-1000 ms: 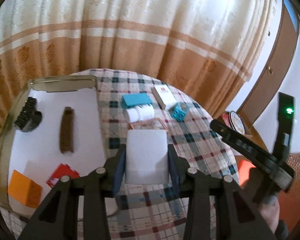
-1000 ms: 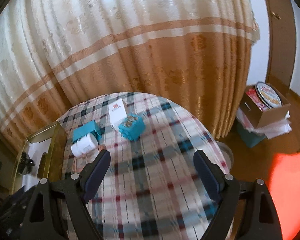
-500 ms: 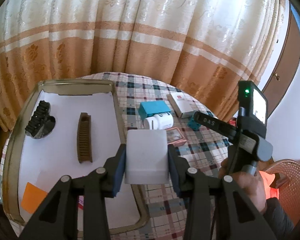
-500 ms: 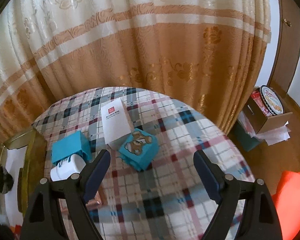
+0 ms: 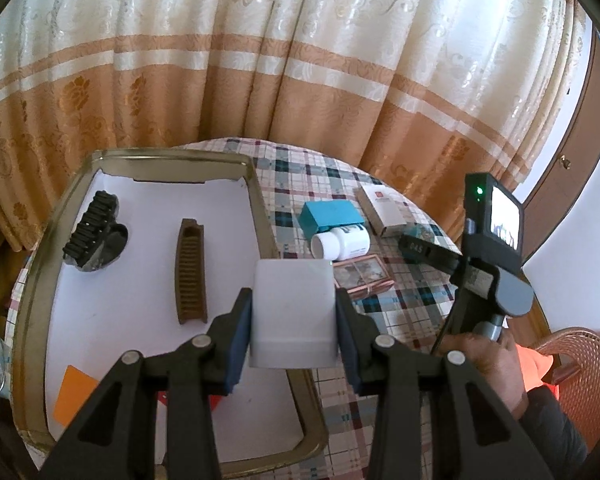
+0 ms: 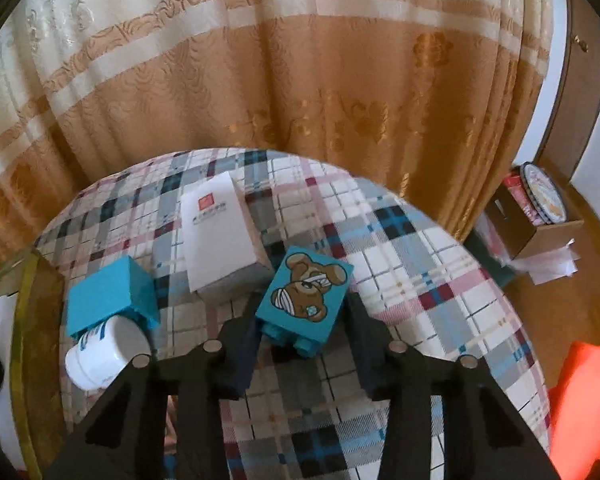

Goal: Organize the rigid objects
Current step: 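Grasp the blue bear-printed block with the right gripper, then carry white box to tray with left gripper while right gripper carries blue block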

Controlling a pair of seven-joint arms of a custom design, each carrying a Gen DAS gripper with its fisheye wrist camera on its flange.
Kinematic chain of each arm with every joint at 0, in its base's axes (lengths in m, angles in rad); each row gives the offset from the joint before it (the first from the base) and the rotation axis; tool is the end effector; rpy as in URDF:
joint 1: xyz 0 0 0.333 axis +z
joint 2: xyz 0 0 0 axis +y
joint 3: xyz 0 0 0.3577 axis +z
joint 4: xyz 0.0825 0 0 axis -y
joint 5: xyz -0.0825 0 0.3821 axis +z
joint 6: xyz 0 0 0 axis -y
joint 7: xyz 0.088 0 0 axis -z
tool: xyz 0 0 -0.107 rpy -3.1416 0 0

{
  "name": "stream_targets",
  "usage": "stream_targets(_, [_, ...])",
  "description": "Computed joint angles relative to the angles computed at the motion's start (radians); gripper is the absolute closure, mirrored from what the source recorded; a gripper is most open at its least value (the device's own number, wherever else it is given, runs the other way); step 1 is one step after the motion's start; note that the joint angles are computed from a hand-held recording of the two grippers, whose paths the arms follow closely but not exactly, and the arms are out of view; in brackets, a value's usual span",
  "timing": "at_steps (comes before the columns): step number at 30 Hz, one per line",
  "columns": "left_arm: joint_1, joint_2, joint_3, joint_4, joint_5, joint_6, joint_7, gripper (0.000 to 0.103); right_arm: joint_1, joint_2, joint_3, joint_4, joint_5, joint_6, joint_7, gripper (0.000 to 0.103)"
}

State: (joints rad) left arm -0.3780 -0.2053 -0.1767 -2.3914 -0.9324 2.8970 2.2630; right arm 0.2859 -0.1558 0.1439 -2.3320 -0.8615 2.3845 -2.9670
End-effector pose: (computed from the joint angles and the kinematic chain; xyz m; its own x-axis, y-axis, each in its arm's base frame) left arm 0.4398 -0.2214 0.5036 -0.4899 -0.8326 0.2582 -0.7047 0.2039 -0.6796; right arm 0.4544 0.2026 0.4651 -0.6363 -0.7655 -0.0958 -0.5562 0.5413 -0.6306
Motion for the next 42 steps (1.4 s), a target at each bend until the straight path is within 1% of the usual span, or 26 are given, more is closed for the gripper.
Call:
stream_targets(1, [0.001, -0.002, 0.0, -0.001, 0.001, -0.001, -0.001, 0.064, 0.0, -0.009, -0.002, -0.011, -0.004, 0.017, 0.001, 0.066])
stream_targets(3, [0.002, -0.009, 0.001, -0.006, 0.002, -0.005, -0.006, 0.064, 0.0, -0.038, -0.004, -0.042, -0.004, 0.065, 0.006, 0.066])
stream_targets(4, [0.001, -0.011, 0.003, -0.008, 0.001, -0.006, -0.005, 0.064, -0.001, -0.047, 0.001, -0.048, -0.006, 0.072, 0.01, 0.066])
stream_targets(12, [0.002, -0.048, 0.002, -0.046, 0.046, -0.004, -0.034, 0.064, 0.033, -0.147, 0.092, -0.113, -0.044, 0.092, 0.128, 0.066])
stream_targets(15, [0.005, -0.069, 0.004, -0.066, 0.075, -0.005, -0.061, 0.064, 0.057, -0.167, 0.128, -0.11, -0.044, 0.075, 0.151, 0.066])
stream_targets(18, [0.003, -0.091, 0.013, -0.085, 0.094, -0.003, -0.075, 0.064, 0.078, -0.174, 0.149, -0.095, -0.046, 0.054, 0.154, 0.066])
stream_targets(22, [-0.007, -0.115, 0.03, -0.105, 0.1, 0.0, -0.079, 0.064, 0.095, -0.188, 0.166, -0.087, -0.061, 0.054, 0.185, 0.066])
stream_targets(25, [-0.018, -0.133, 0.045, -0.118, 0.094, 0.007, -0.069, 0.064, 0.109, -0.188, 0.183, -0.074, -0.069, 0.037, 0.198, 0.066])
stream_targets(35, [-0.027, -0.157, 0.071, -0.131, 0.077, -0.001, -0.055, 0.064, 0.145, -0.169, 0.195, -0.034, -0.092, 0.052, 0.205, 0.065])
stream_targets(42, [-0.02, -0.156, 0.075, -0.131, 0.072, -0.005, -0.052, 0.064, 0.164, -0.14, 0.193, -0.009, -0.103, 0.061, 0.198, 0.065])
